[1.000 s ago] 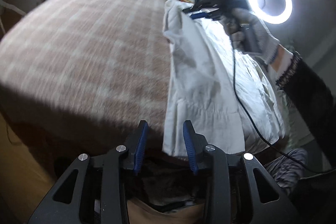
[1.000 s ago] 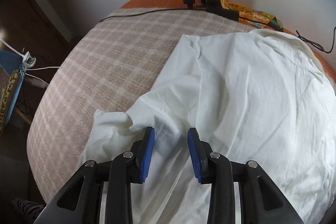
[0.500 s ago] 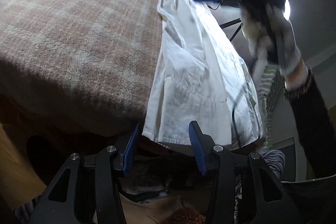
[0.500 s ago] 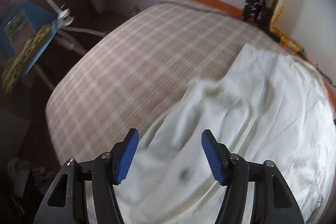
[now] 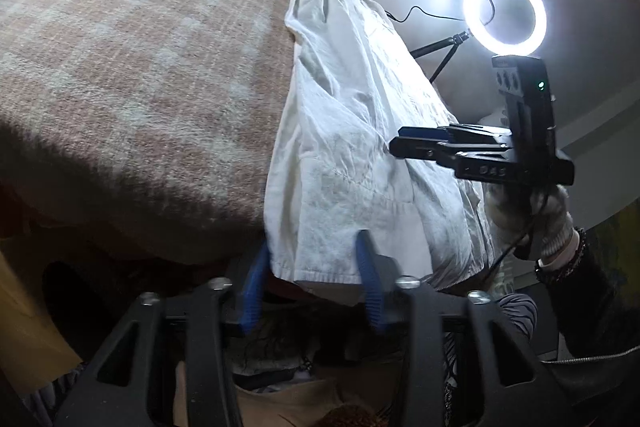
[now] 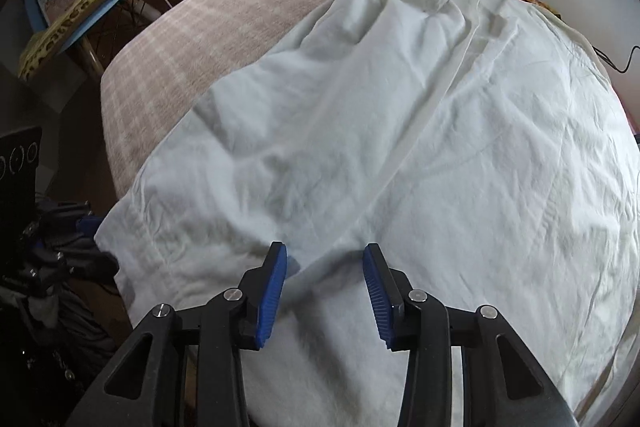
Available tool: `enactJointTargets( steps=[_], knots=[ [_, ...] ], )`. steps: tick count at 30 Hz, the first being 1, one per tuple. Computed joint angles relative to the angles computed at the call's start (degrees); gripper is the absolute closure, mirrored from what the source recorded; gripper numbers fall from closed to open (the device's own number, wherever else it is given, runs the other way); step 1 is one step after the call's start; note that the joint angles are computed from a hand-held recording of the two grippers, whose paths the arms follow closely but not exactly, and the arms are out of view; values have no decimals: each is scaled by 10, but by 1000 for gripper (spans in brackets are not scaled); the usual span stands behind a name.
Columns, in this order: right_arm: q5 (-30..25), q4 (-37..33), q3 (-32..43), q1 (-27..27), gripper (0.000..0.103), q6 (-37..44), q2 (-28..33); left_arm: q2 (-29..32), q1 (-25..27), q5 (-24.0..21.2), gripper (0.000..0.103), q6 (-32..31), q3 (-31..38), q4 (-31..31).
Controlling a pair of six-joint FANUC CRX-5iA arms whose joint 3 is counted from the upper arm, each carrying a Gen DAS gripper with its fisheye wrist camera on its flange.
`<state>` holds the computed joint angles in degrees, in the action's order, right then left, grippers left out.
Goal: Fold small clothes
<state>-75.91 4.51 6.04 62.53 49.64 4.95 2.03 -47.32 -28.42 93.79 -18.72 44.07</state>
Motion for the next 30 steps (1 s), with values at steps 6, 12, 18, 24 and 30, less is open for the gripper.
enactJointTargets(
  steps=[6,12,18,24,30],
  knots=[
    [-1,15,63,-16,52,10,17,-12,-13,42,95,-26,-5,-4],
    [-10,10,180,-70,38,5,94,-3,-23,47,97,-50,18,-21],
    [-70,13,343,-117,37,-7,228,13,-32,42,98,-57,48,-48],
    [-150,-8,491,-138,37,-26,345,28,-38,31,98,-64,75,-67],
    [-235,38,582,-124,64,-2,420,41,-48,17,98,-77,101,-85]
  ],
)
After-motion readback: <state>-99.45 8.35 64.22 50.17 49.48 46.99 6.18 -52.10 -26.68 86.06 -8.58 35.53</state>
